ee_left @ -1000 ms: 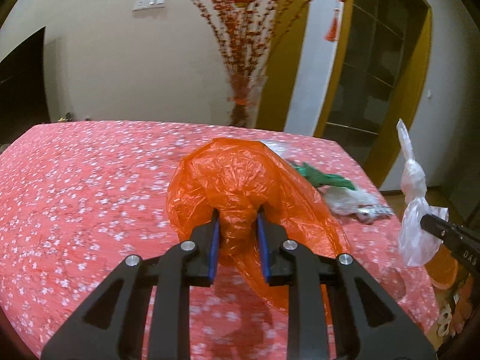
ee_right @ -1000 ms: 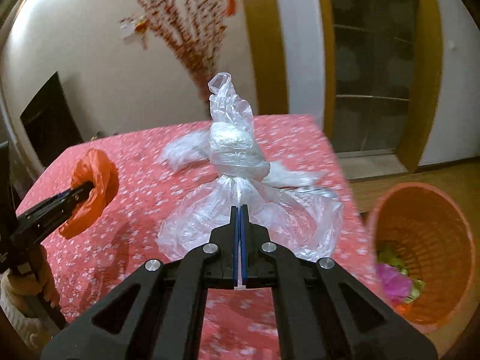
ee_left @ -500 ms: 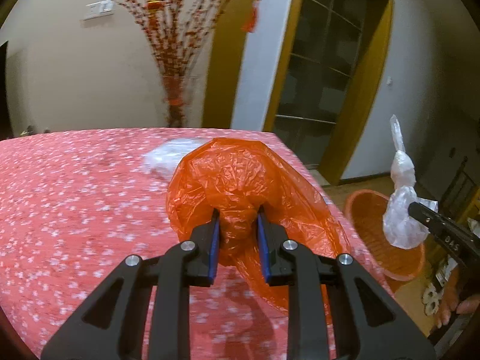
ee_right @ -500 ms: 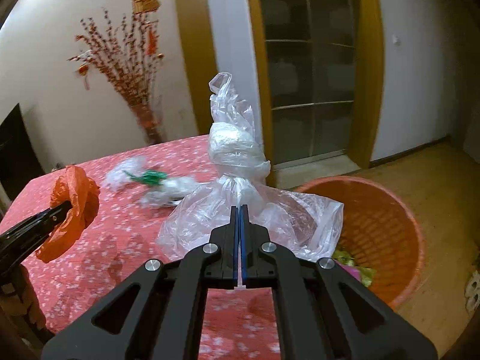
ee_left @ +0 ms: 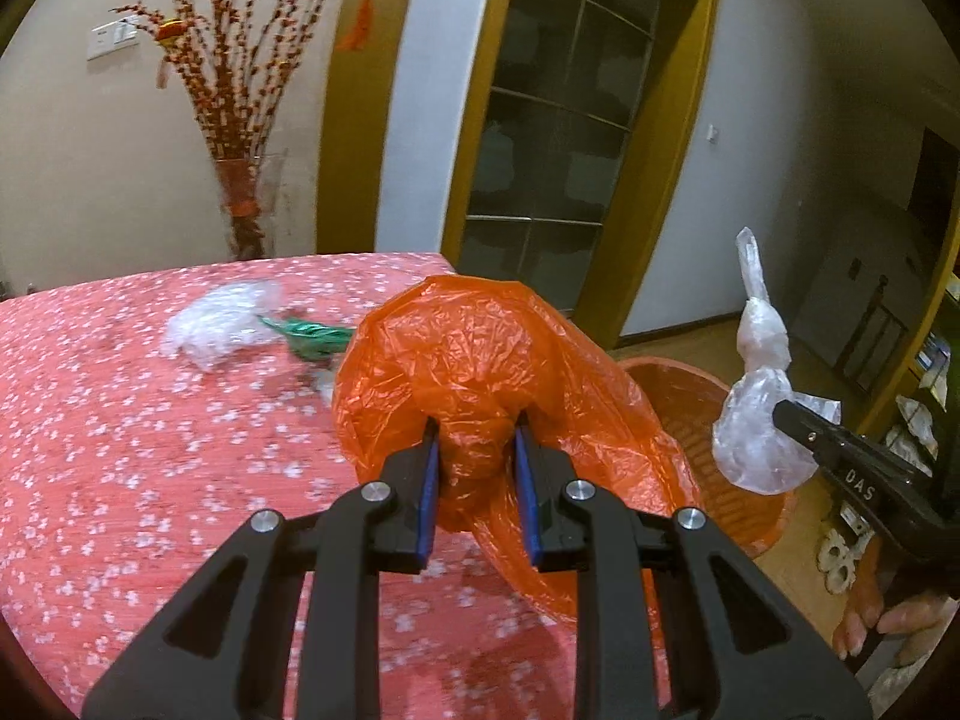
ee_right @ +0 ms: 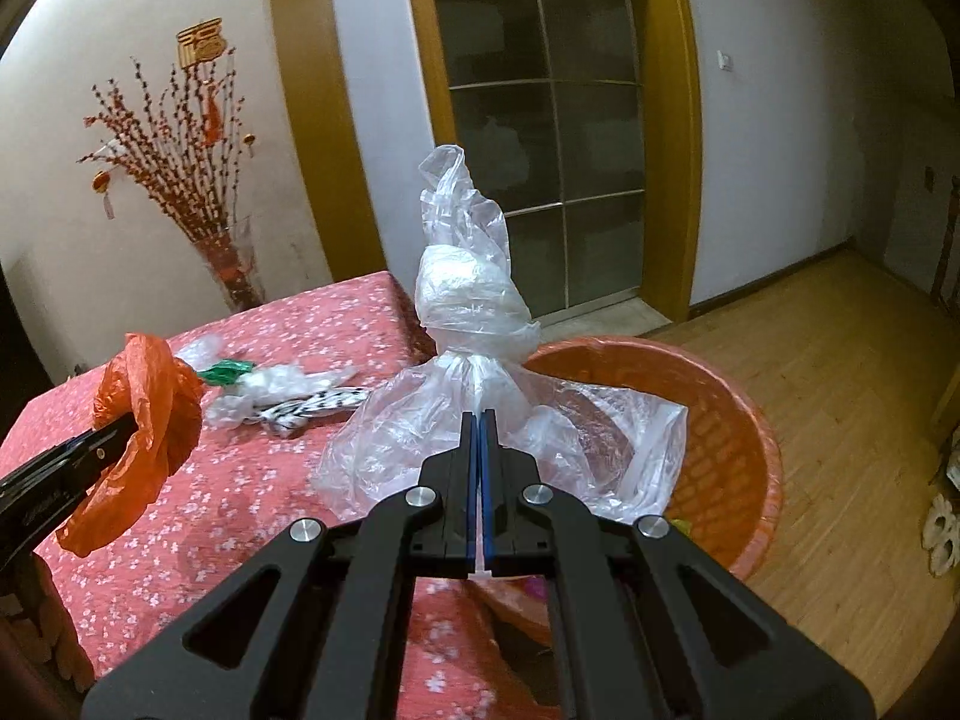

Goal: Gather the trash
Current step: 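Carry both bags over the basket, then open both tools over the basket, dropping the orange and clear bags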

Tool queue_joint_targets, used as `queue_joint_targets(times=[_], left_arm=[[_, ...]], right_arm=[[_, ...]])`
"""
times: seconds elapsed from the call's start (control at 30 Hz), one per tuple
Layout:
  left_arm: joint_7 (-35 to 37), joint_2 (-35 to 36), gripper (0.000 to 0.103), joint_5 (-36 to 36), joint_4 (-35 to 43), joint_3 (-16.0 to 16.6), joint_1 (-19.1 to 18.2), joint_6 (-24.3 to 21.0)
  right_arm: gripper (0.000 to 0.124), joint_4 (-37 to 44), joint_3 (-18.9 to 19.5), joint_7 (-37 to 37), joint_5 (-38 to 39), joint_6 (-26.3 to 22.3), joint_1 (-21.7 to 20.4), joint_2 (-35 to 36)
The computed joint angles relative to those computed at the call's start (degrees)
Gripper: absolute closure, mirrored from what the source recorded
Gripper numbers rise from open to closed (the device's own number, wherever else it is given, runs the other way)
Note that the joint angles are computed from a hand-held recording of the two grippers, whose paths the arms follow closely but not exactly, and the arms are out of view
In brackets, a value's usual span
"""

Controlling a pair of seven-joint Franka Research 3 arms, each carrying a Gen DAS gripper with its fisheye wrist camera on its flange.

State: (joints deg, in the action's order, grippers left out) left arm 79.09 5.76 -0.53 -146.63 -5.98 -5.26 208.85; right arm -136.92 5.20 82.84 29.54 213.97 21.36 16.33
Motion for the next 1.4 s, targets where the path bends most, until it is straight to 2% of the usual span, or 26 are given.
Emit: queue_joint_targets(times=[0.57,0.87,1.07,1.23,1.3,1.4], left_arm=[[-2.7,7.4,0.080,5.6,10.1,-1.0,-4.4,-4.8],[-3.6,13.7,0.080,9.2,18.3,0.0,-7.0,-8.6],[-4.8,17.4,0.080,12.2,23.3,-0.1,-7.7,-11.2],[-6.5,20.2,0.078,15.7,26.9,-2.0,-5.7,-13.1],[-7.2,21.0,0.077,15.9,27.8,-1.5,-6.2,-13.4],[-7.9,22.2,0.070,17.2,29.3,-2.0,-5.6,-14.2]], right_arm=[[0.123,-1.1,-0.9,5.6,-3.8,-0.7,-4.8,1.3],[0.123,-0.1,-2.3,4.7,-1.8,-0.7,-5.2,2.9],[0.123,1.1,-2.4,5.7,-2.2,-1.8,-6.5,4.0],[0.123,2.7,-2.7,5.7,-1.5,-2.9,-6.5,5.1],[0.123,2.9,-2.8,5.7,-1.4,-3.1,-6.6,5.3],[0.122,3.7,-3.0,5.3,-0.5,-3.6,-6.2,5.7]])
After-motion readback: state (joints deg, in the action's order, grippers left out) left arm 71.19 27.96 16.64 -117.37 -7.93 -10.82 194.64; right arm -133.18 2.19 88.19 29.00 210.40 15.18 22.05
